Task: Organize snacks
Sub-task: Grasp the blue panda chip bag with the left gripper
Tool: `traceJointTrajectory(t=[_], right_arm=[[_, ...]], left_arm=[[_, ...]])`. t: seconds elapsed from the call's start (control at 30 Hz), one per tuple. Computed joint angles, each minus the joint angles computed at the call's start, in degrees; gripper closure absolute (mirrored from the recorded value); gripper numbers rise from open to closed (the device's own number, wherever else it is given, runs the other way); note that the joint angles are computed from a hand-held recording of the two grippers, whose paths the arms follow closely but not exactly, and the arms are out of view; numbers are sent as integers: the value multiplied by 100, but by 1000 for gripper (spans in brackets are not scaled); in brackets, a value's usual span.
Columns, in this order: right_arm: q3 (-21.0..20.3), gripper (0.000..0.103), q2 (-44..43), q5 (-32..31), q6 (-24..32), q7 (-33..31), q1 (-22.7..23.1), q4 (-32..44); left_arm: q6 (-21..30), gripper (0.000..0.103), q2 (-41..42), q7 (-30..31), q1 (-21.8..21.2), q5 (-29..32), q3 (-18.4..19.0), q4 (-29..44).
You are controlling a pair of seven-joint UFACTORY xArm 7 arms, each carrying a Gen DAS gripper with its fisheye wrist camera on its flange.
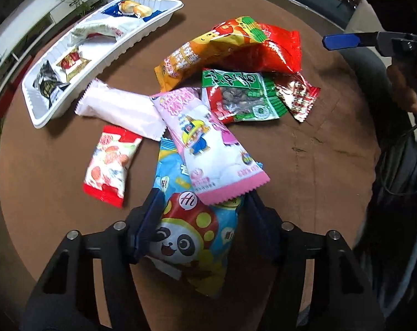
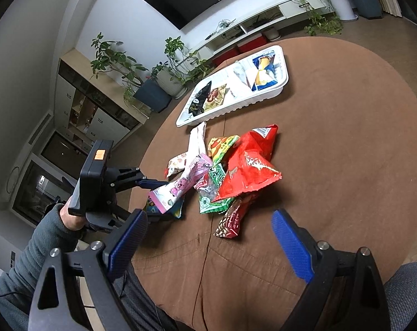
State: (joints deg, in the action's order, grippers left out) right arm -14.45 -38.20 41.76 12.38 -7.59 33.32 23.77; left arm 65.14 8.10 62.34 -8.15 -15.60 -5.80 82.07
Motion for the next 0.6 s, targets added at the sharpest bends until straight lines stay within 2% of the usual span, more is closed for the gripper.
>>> traceJointTrajectory(t=[0.1, 0.17, 0.27, 0.4, 0.53, 0.6], right_arm=[[8, 9, -7, -19, 11, 21, -12, 4], [1, 9, 7, -6, -10, 24, 13, 7], [-18, 9, 10, -6, 4, 8, 40, 12], [48, 9, 13, -48, 80, 20, 6, 43], [88, 9, -22, -71, 70, 47, -47, 32], [107, 9, -14, -82, 67, 77, -56, 37]], left_arm=[[111, 44, -191, 21, -15, 47, -6, -188], [-130, 43, -360, -84, -85, 229, -12, -436], [-476, 40, -429, -563, -187, 512, -12, -601], [-550, 33, -396, -676, -226, 577, -13, -630], [-445, 34, -350, -850, -211, 549, 5, -559], [-408, 39, -340, -896, -181, 410, 16, -545]])
